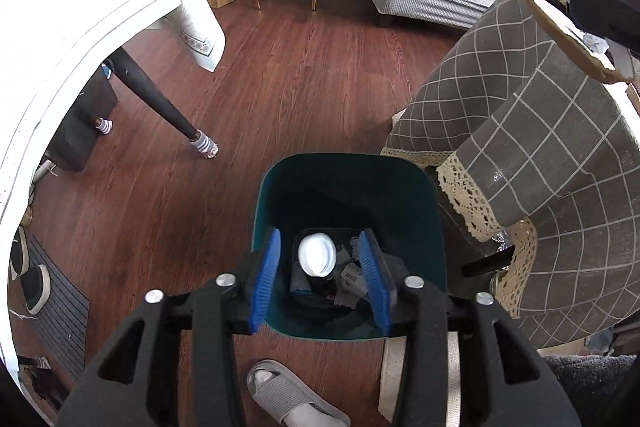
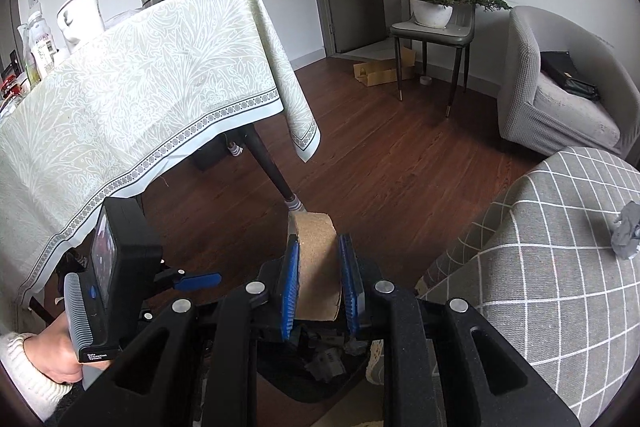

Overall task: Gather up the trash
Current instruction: 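Open the left tool to drop the small white lid into the bin, then open the right tool to drop the tape roll into the bin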

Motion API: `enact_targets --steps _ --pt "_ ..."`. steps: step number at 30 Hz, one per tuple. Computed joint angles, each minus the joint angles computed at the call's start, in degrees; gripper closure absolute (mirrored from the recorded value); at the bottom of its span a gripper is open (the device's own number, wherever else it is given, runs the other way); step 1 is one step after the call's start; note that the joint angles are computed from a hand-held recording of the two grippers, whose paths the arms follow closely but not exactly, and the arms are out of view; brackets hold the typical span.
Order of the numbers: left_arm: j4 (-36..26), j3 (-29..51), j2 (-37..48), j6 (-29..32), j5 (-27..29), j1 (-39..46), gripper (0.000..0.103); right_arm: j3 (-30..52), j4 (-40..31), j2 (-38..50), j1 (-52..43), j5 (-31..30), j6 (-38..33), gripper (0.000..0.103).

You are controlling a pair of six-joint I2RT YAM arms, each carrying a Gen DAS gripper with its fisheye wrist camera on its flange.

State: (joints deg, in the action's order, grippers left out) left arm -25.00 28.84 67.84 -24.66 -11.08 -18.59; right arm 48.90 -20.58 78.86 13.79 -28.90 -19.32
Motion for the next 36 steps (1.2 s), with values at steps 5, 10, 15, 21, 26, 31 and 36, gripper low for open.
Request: enact_targets --steps 5,10,15,21,26,31,36 --pt "-0.5 -1.9 -3.5 1.5 1.2 3.4 0.055 0.0 1.7 2.0 3.2 2.6 1.6 0.083" --pt "-1.9 -3.1 -8.0 3.2 2.7 7.0 0.046 -0.3 3.3 4.9 6.7 5.5 2.7 0.083" --pt "-3.7 -3.3 -12.8 4.7 3.1 9.3 0.042 -0.1 4.9 8.8 10.1 9.1 3.5 0.083" --pt "-7.4 -1.7 -19.3 5.6 1.3 8.9 0.04 -0.1 6.0 13.5 12.1 12.0 4.1 0.083" --pt "-10.3 0.4 -23.7 4.6 1.6 9.0 0.04 0.4 6.9 17.8 13.5 13.7 4.6 0.083" --pt "-13.0 3.5 -26.1 4.2 -2.1 6.5 0.04 1.0 7.4 22.5 14.4 14.8 4.8 0.083" --pt "-14.6 6.3 -27.4 3.4 -6.6 2.9 0.039 -0.7 9.6 24.6 16.1 17.1 4.4 0.08"
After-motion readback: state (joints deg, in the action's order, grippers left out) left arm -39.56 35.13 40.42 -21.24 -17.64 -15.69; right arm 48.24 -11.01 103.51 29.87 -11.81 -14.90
